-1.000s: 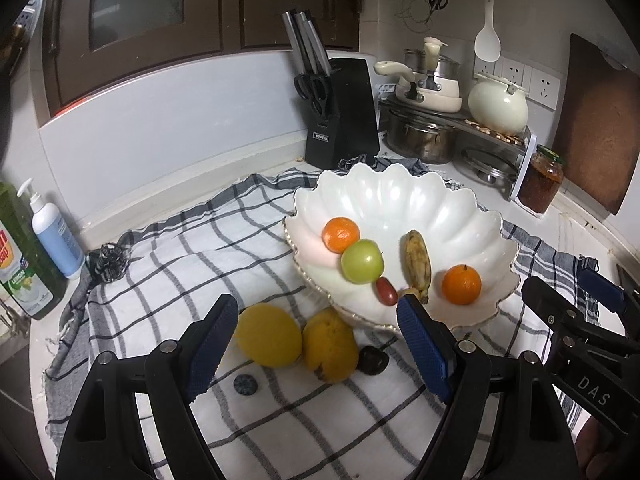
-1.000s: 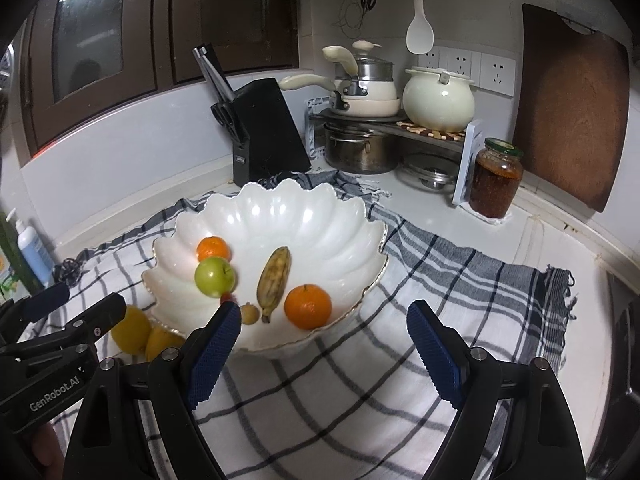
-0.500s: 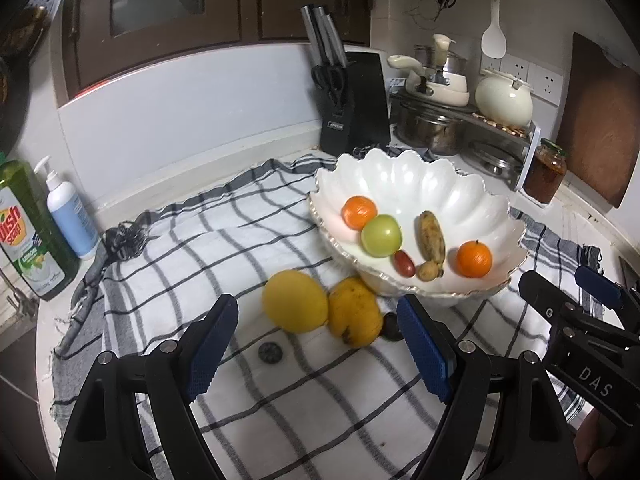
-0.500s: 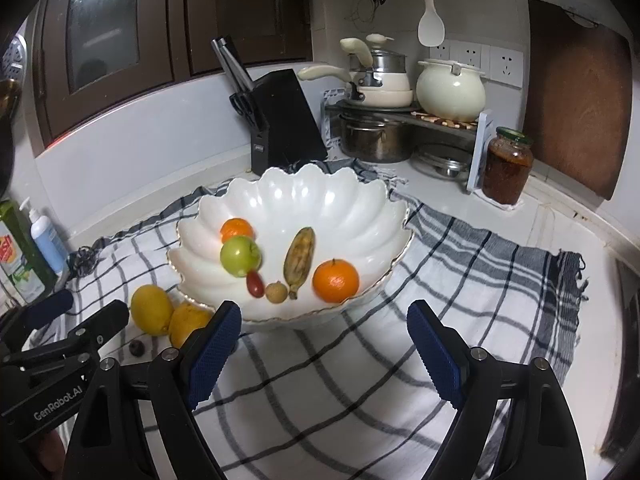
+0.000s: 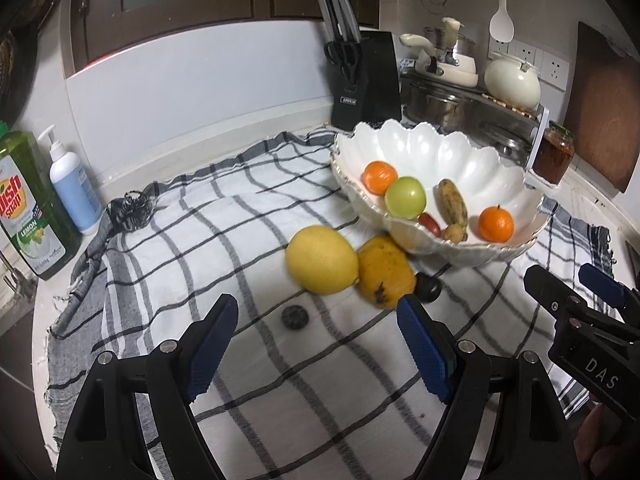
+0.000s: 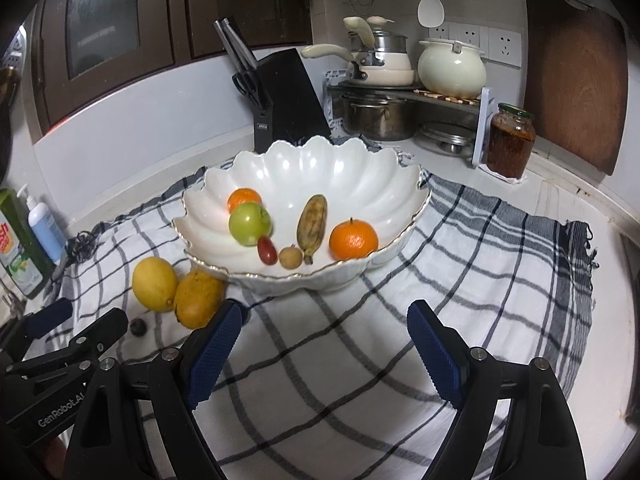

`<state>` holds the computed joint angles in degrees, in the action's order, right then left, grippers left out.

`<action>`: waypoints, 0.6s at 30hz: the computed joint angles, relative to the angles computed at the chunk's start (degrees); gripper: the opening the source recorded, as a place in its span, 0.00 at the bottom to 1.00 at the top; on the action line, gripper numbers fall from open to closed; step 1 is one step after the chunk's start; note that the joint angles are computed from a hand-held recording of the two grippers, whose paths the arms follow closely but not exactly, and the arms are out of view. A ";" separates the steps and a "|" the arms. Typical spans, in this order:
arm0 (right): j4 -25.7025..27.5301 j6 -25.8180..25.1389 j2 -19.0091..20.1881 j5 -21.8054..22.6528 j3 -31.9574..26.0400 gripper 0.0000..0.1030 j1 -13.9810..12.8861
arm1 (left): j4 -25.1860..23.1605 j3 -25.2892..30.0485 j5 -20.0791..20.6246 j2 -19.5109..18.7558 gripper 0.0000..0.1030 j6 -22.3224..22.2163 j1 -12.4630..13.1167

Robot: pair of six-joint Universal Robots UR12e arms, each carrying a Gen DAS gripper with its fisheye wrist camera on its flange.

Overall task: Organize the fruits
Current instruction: 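Withdraw both open grippers from the bowl toward the remaining fruits, then grasp the small blue plum with the left gripper while the right gripper grasps the black plum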

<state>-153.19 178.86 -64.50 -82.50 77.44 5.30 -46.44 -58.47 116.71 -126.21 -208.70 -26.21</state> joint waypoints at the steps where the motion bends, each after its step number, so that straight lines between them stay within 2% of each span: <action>1: 0.04 -0.03 0.03 -0.06 0.06 0.83 0.12 | 0.14 -0.54 -0.30 0.20 0.79 -0.06 0.15; 9: 0.39 -0.78 0.43 -0.63 0.62 0.83 1.33 | -0.34 -3.09 -1.48 1.11 0.79 -1.05 1.16; 11: 0.63 -1.10 0.65 -0.81 0.51 0.83 1.61 | -0.36 -3.44 -1.99 1.16 0.74 -1.20 1.44; 13: 1.25 -1.29 0.88 -0.61 0.29 0.83 1.77 | -0.61 -3.45 -3.16 1.03 0.62 -0.61 1.78; 18: 1.96 -1.29 1.34 -0.61 -0.09 0.83 1.99 | -0.76 -2.98 -3.77 0.53 0.56 0.59 2.16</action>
